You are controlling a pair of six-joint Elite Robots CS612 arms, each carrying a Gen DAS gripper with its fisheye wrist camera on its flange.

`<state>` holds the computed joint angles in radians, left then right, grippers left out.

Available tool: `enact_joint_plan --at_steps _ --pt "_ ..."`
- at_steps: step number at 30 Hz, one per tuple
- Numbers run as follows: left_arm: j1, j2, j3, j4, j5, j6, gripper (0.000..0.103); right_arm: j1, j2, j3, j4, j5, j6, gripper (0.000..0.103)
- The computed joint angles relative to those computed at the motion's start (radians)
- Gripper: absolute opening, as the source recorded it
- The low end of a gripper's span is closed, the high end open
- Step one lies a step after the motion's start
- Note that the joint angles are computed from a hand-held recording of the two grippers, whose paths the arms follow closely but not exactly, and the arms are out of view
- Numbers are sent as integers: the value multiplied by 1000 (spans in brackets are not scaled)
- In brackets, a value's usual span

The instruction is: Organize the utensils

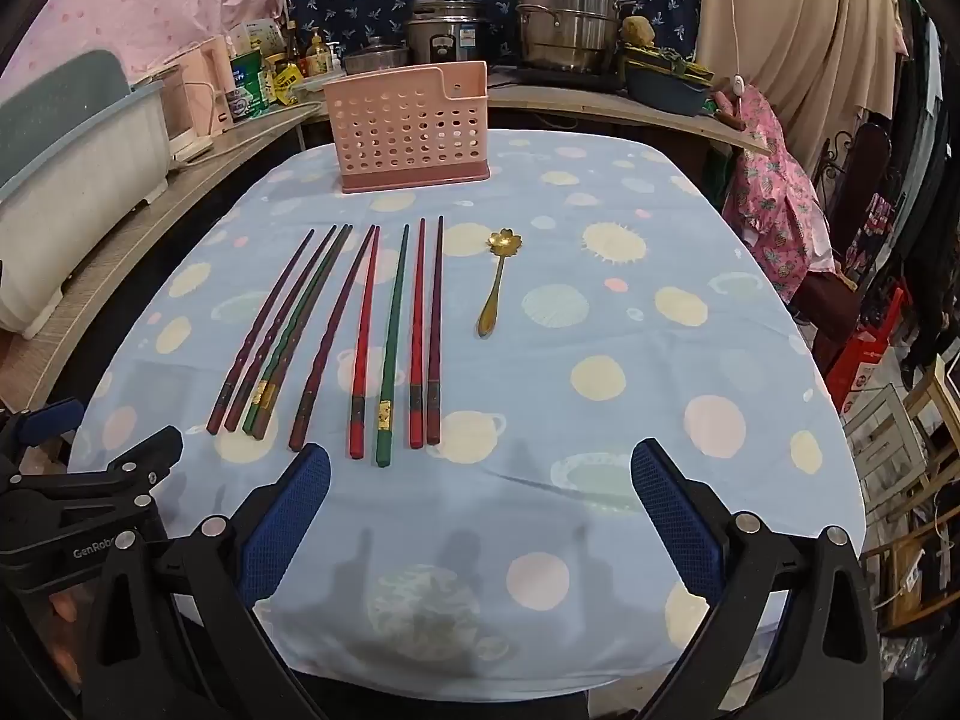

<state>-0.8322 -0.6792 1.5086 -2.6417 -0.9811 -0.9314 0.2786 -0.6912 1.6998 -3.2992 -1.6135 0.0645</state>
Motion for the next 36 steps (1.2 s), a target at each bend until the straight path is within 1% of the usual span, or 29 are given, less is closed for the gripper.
enact_joint_plan --at_steps 8,11,36 --pt "-6 -3 -1 16 3 -2 95 3 1 0 -3 -5 -4 96" --pt "3 -4 2 4 -8 -2 95 5 2 -1 -7 -7 -4 96" --pt "5 -2 -4 12 -13 -5 95 1 2 -4 -2 7 -3 96"
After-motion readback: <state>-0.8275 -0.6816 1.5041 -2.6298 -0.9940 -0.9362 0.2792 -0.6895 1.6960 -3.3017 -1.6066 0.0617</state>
